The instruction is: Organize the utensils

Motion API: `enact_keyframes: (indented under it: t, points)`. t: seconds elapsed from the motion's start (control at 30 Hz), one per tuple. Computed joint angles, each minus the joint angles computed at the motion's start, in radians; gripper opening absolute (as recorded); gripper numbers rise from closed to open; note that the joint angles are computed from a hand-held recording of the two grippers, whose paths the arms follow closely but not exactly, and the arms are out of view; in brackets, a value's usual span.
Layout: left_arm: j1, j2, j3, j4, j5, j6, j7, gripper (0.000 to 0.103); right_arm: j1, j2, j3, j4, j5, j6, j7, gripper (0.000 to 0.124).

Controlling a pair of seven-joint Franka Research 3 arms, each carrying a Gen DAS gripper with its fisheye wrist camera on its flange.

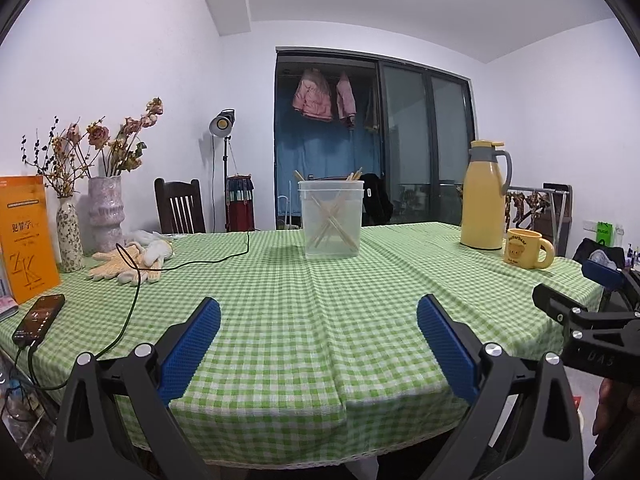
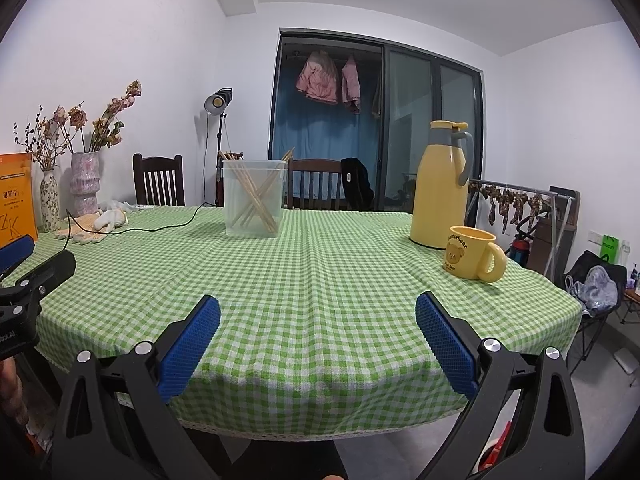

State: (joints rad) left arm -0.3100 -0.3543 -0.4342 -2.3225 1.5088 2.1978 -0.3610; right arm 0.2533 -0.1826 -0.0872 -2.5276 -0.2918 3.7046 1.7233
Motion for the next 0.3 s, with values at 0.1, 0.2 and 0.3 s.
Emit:
enact_keyframes:
  t: [0.1, 0.2, 0.3]
  points:
    - [-0.001, 0.011, -0.005, 0.006, -0.004, -0.022, 0.005, 0.096, -0.001, 0.007, 0.001, 0.001, -0.001, 0.000, 0.000, 0.094]
    - [0.001, 0.017, 0.007, 0.005, -0.004, -0.013, 0.001, 0.096, -0.006, 0.022, 0.006, 0.009, 0.004, 0.003, -0.008, 0.094]
    - [0.014, 0.031, 0.025, 0.018, 0.002, -0.003, 0.021, 0.096, -0.013, 0.057, 0.014, 0.050, 0.006, 0.007, -0.008, 0.094]
